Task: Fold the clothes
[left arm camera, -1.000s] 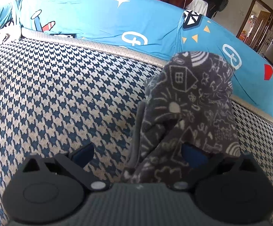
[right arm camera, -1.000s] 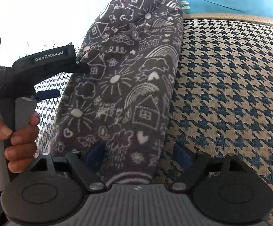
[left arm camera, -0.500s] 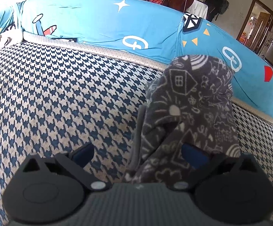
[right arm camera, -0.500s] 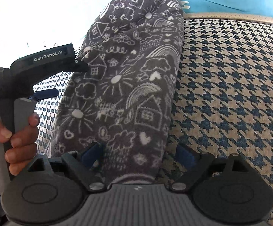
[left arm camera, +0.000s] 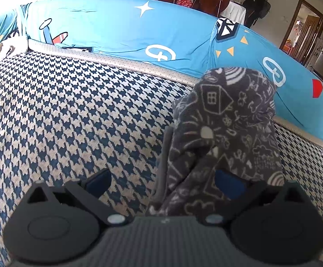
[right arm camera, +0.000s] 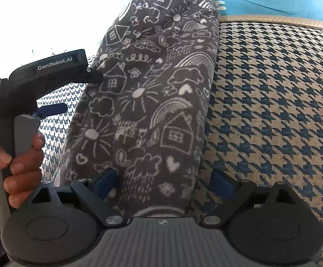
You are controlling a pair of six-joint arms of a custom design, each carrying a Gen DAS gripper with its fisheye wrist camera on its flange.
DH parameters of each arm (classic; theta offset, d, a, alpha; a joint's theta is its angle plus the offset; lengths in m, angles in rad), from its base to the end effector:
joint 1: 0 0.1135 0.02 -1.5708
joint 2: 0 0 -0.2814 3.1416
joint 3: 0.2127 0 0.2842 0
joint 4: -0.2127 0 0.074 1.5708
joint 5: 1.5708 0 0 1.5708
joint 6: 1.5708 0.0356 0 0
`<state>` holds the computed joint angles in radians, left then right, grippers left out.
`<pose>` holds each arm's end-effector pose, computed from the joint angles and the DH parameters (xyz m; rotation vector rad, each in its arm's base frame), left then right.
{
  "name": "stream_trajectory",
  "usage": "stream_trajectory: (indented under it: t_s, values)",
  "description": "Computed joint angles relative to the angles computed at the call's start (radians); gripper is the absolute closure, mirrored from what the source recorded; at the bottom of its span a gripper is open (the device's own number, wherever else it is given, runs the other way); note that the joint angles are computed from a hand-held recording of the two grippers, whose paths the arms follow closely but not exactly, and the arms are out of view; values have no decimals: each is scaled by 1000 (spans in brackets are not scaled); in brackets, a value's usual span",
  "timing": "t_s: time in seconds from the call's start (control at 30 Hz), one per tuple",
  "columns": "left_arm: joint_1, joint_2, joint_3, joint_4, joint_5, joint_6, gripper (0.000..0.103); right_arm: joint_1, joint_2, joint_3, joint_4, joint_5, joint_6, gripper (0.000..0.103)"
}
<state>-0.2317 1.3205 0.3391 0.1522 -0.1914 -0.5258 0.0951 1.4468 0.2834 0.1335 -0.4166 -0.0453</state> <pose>0.2236 -0.0458 0.1082 -0.4370 2.3438 -0.1300 0.2029 0.0338 0.0701 -0.3290 2.5418 0.5583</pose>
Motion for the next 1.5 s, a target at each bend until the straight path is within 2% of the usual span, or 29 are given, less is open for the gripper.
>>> stream_trajectory:
  t_s: [1.0, 1.5]
  values:
    - [-14, -7, -6, 10, -14, 0, 0, 7, 19, -12, 23, 7, -67, 4]
    - [-31, -59, -22, 60, -55, 24, 0, 18, 12, -12, 19, 13, -61, 3]
